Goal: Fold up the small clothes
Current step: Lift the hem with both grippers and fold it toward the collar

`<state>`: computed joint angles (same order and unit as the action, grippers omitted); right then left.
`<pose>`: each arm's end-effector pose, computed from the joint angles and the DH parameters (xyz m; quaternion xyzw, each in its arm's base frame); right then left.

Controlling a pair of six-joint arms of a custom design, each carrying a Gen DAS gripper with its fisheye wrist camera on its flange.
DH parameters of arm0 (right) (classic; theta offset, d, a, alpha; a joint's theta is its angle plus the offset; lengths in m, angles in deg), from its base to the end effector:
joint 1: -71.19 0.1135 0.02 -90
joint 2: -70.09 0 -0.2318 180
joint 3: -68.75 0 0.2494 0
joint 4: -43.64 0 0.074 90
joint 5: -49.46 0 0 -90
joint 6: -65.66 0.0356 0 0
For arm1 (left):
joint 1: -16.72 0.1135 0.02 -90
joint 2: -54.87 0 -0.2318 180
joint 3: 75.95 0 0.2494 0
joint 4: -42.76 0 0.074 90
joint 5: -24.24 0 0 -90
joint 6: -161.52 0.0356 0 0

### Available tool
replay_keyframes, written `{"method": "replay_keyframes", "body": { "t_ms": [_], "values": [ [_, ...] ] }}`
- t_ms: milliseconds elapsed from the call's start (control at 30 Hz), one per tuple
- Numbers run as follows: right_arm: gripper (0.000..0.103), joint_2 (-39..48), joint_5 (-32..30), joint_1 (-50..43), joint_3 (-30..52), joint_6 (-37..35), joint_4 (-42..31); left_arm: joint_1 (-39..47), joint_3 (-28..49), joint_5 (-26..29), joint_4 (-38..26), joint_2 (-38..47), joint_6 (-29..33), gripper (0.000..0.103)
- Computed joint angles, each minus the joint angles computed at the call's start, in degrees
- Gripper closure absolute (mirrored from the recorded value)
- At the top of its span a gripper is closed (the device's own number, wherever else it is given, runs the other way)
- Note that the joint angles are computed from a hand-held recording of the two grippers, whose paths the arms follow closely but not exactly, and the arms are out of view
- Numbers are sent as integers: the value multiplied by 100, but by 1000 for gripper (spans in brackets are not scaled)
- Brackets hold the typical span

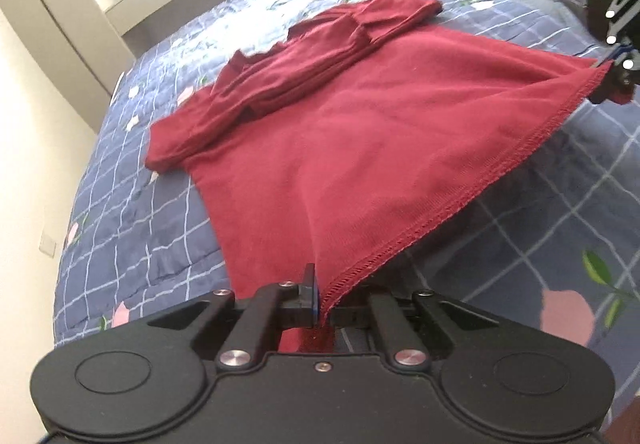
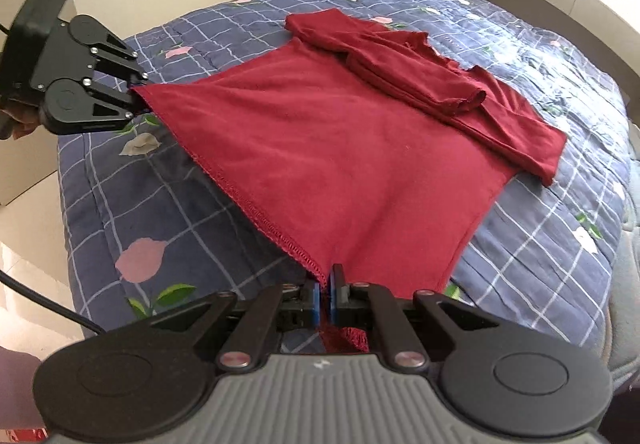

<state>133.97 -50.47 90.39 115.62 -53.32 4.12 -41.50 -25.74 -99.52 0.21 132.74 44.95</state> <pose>0.2025 0.0770 0.1577 -0.4122 0.8608 0.0581 0.2929 0.1365 -0.1828 0.1269 0.2091 0.9206 0.1004 0.3143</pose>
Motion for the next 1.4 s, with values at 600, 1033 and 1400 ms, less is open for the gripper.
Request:
{"method": "replay_keyframes", "body": {
  "t_ms": [600, 1033, 1400],
  "values": [
    [98, -2819, 176, 1110, 546, 1922, -3806, -2437, 830, 365, -3719, -1745, -3843, 98],
    [97, 1366, -855, -940, 3499, 550, -1576, 1926, 3450, 1261, -2239, 277, 156, 97],
    [97, 6140, -759, -1149, 7515, 526, -840, 3801, 7344, 2401, -1758, 4649, 1011, 95]
  ]
}}
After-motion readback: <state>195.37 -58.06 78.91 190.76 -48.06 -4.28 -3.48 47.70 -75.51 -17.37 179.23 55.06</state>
